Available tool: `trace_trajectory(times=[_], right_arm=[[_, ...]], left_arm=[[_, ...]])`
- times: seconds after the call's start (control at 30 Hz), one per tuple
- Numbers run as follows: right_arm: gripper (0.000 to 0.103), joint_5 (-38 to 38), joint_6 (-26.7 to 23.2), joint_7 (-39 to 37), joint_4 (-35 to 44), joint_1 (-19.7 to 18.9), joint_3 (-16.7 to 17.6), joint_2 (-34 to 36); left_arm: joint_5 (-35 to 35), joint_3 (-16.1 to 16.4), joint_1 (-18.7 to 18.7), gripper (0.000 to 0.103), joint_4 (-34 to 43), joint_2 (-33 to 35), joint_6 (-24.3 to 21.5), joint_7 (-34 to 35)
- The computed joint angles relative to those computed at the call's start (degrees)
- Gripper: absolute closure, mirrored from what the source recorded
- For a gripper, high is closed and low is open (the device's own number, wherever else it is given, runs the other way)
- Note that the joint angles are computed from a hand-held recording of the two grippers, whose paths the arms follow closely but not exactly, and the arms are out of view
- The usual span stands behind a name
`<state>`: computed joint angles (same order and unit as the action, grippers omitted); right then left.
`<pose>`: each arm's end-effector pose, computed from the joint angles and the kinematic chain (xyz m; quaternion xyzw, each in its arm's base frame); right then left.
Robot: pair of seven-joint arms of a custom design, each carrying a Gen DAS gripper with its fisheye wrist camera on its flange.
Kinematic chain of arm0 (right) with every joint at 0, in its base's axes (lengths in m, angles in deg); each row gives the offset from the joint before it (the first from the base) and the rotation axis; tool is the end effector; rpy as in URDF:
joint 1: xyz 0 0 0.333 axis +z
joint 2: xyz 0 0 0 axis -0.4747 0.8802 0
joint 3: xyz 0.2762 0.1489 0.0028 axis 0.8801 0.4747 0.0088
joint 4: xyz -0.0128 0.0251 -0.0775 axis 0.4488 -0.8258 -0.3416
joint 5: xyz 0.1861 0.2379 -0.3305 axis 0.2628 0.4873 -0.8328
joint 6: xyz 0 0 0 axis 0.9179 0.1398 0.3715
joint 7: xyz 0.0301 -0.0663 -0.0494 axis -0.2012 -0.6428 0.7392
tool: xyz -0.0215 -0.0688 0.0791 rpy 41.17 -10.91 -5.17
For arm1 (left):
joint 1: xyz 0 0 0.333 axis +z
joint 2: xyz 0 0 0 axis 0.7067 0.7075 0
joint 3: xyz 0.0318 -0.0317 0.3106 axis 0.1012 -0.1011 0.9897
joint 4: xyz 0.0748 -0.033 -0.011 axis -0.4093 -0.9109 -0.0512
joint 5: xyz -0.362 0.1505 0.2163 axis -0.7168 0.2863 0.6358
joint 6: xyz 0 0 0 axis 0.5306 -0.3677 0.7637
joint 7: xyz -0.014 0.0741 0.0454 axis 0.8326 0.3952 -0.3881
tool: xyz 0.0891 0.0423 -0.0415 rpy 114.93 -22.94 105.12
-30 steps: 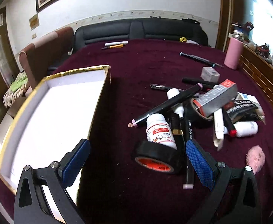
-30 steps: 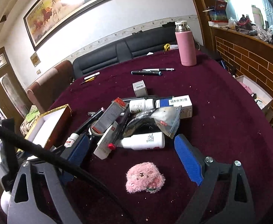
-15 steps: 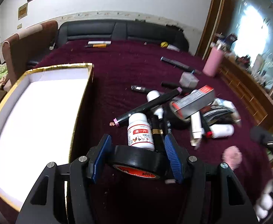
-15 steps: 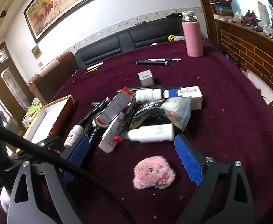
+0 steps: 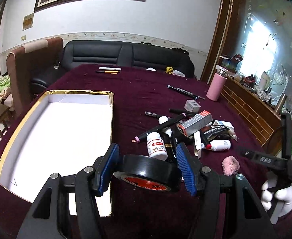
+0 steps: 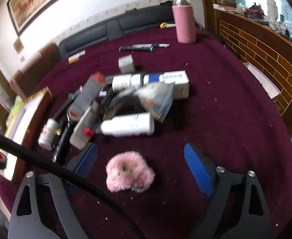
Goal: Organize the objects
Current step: 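Grasp the pink plush toy with the right gripper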
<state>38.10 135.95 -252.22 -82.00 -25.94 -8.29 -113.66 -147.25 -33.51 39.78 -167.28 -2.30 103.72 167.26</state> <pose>0.4751 0.1295 0.4332 -0.3543 0.8649 -0.2702 0.2313 0.6486 -0.1893 0.4744 -0.3675 0.8082 -0.4524 0.0844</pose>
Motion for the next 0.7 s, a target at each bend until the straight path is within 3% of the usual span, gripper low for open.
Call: trace_trajectory(times=[0.07,0.13,0.17,0.2,0.37,0.57,0.7], right_arm=[[0.025,1.12,-2.43,-2.28,1.94,1.06,0.11,2.43],[0.039,3.23,-4.23,-5.23,3.6,2.68,-0.66,5.0],[0.056,4.25,-5.43,-6.42,4.42,3.44,-0.99,6.23],[0.059,5.02,-5.8,-7.1,4.71,4.06,-1.45,6.89],[0.063,4.47,-0.96,-3.8,1.73,4.29,-2.18,3.5],[0.063,6.0,1.73,-6.84,2.96,4.4,-1.21,1.71],[0.062,7.46,7.19,-12.34,7.16,5.01,-1.59,3.48]], left_arm=[[-0.57,0.09,0.23,0.049,-0.34,-0.33,-0.41,1.01],[-1.1,0.19,0.28,0.049,-0.68,-0.62,0.02,1.89],[-1.31,0.31,0.35,0.049,-0.71,-0.68,-0.1,2.27],[-1.48,0.42,0.42,0.049,-0.78,-0.75,-0.17,2.53],[-2.57,0.97,0.87,0.049,-1.14,-0.97,-0.05,3.31],[-3.14,1.87,1.96,0.049,0.01,-1.12,-2.3,2.6],[-2.68,2.44,2.93,0.049,2.73,-0.62,-4.26,2.19]])
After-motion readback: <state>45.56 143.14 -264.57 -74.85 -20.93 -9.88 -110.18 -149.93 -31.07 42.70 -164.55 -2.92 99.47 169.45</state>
